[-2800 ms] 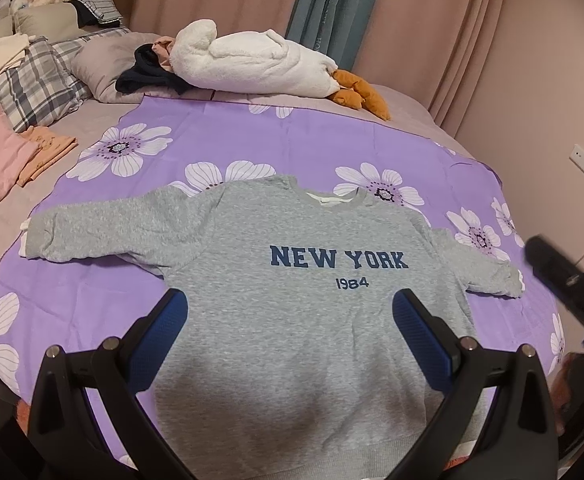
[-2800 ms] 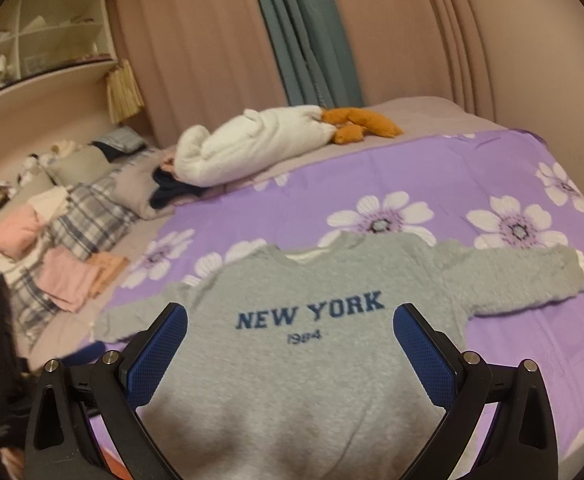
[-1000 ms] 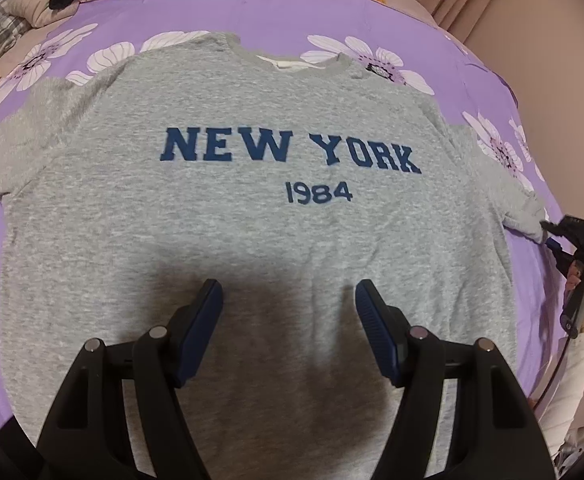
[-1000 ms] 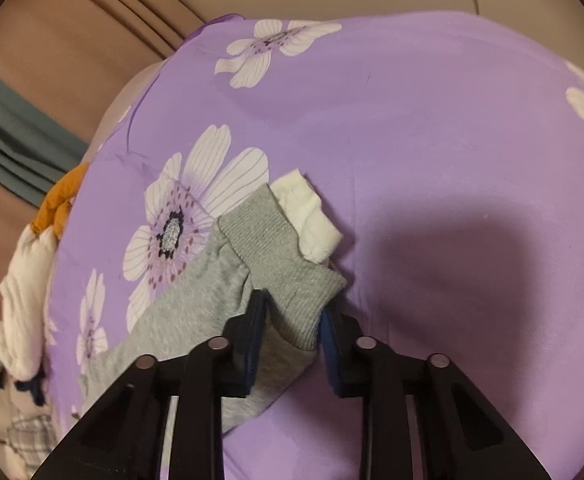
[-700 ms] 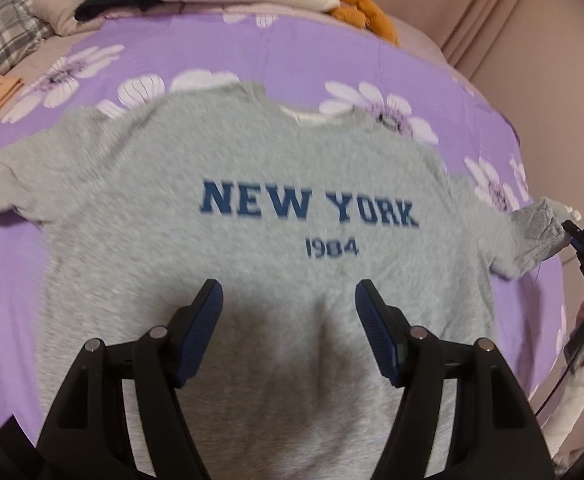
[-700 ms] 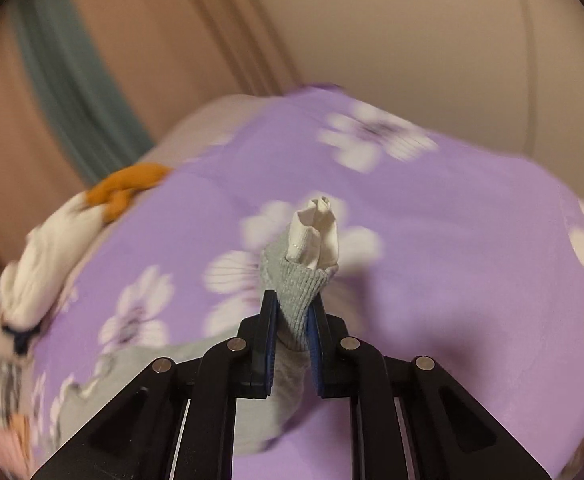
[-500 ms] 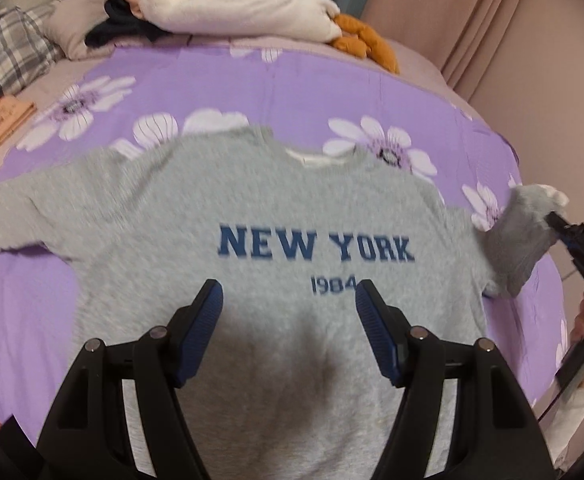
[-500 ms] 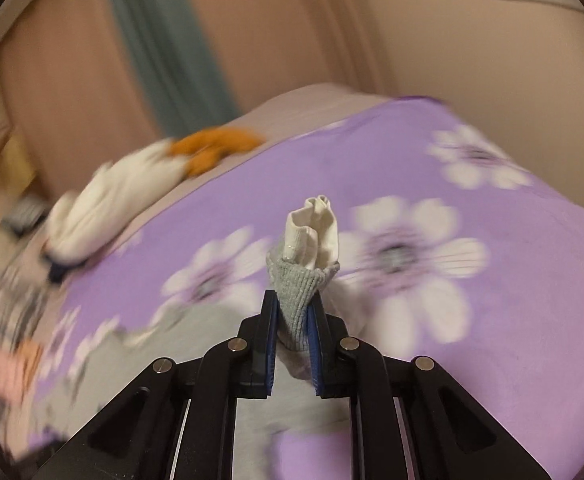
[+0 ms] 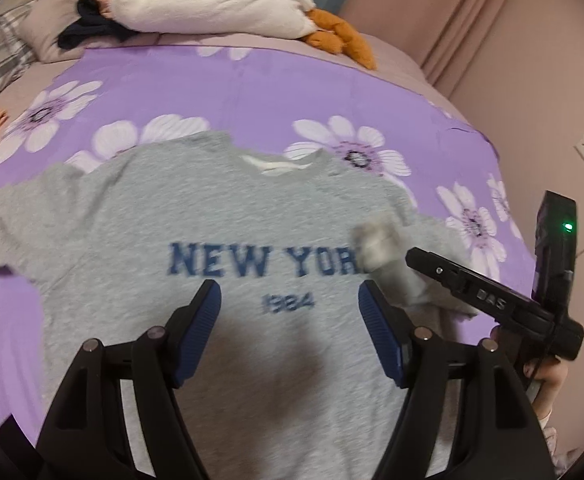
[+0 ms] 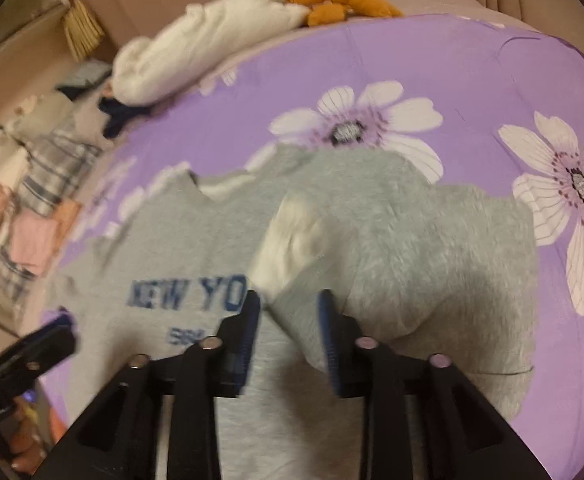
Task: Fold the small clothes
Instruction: 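Carry the cuff across the chest with the right tool while the left tool grasps it, then lay the held sleeve across the chest with the left tool and release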
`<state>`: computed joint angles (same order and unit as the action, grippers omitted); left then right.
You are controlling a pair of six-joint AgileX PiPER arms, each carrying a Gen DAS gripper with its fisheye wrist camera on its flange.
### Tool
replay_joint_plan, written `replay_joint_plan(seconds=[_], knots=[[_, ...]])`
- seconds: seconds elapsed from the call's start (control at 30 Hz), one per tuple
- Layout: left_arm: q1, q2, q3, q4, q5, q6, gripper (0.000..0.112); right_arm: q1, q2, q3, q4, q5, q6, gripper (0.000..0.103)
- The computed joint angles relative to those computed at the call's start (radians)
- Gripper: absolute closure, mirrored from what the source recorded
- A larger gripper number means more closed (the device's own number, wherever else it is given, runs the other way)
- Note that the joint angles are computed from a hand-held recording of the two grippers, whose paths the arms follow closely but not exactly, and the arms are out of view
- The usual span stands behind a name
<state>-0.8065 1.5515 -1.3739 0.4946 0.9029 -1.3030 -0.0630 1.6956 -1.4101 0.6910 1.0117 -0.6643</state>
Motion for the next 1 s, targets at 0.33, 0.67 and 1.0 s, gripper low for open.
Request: replay_joint_plan(seconds=[0.33, 0.67, 1.0], knots=[[0.125, 0.293, -0.210, -0.401, -0.200, 0.345, 0.032, -0.110, -0.020, -0.012, 0.001, -0.098, 0.056, 0.042], [0.116, 0.498, -0.409, -0.403, -0.191, 0.352, 0.074, -0.206, 0.056, -0.082, 0.027, -0.036, 0.073, 0.042], [0.103, 0.421, -0.376, -0.277, -0.201, 0.254, 0.094, -0.207, 0.072, -0.096, 0.017, -0.034, 0.095, 0.042]])
